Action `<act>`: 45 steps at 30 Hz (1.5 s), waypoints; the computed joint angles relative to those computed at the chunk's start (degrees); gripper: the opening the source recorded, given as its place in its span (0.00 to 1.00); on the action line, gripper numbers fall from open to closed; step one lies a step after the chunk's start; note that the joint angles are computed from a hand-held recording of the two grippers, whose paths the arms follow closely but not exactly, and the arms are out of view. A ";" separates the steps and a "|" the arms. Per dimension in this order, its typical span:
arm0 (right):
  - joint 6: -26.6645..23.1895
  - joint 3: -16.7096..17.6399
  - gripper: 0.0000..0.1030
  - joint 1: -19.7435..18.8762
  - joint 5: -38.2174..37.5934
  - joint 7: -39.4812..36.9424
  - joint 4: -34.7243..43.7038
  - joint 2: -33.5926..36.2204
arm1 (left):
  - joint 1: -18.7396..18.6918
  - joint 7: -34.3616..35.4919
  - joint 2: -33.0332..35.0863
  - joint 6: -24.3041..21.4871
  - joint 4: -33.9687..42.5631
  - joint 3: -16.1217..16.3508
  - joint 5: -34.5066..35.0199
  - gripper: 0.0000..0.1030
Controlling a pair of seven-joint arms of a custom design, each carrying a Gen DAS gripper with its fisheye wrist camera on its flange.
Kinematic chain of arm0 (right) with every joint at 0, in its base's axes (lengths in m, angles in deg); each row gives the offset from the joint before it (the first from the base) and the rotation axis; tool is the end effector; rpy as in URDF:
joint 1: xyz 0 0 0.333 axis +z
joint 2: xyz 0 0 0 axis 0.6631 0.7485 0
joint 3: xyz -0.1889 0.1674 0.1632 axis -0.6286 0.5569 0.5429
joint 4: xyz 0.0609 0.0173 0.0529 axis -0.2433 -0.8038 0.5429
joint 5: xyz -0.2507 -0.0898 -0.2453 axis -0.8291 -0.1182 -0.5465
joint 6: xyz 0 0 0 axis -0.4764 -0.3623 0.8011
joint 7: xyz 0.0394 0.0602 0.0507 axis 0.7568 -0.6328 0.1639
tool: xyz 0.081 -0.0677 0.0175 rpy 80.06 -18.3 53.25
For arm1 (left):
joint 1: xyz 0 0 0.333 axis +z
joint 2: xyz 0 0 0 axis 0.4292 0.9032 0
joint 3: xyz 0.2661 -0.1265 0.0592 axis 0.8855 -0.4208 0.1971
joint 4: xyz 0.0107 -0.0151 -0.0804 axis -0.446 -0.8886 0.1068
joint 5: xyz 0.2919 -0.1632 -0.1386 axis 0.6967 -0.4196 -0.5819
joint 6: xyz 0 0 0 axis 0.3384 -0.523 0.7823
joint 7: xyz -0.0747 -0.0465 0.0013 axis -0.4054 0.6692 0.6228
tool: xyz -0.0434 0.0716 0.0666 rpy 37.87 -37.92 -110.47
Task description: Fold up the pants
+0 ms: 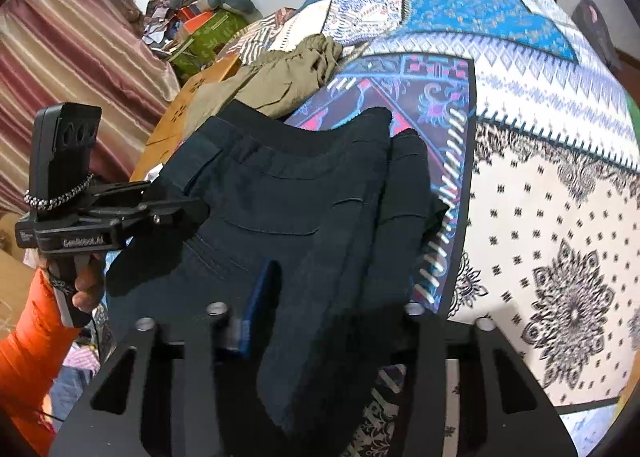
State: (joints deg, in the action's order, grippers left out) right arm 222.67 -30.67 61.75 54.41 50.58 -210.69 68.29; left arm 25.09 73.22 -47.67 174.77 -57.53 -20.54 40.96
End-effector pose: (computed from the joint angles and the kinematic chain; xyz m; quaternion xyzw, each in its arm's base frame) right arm 0.4723 0.1854 0.3001 -0.6714 0.6585 -0.0124 0.3399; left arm 0.5933 -0.2548 0.3037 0.4483 -0.8473 0.2808 0.0471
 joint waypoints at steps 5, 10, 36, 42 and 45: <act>3.39 0.38 0.27 1.31 0.22 -1.55 -0.15 -1.70 | 1.56 3.67 -3.27 3.85 -3.36 -2.36 -3.25 0.27; 7.38 0.71 0.24 2.72 3.66 -5.46 1.08 -3.23 | 3.15 7.01 -6.95 7.80 -6.24 -4.44 -8.03 0.26; 5.84 -7.22 0.23 6.63 -41.16 27.50 32.99 19.21 | 1.63 0.37 4.84 7.13 20.15 5.65 -0.01 0.26; -0.01 -11.86 0.23 8.46 -50.37 37.90 45.77 29.17 | -0.53 -8.02 17.73 -0.70 39.00 8.55 9.73 0.26; -3.35 -12.10 0.23 7.55 -53.78 41.66 53.02 34.47 | -1.68 -10.98 24.70 -5.38 49.45 9.25 13.44 0.26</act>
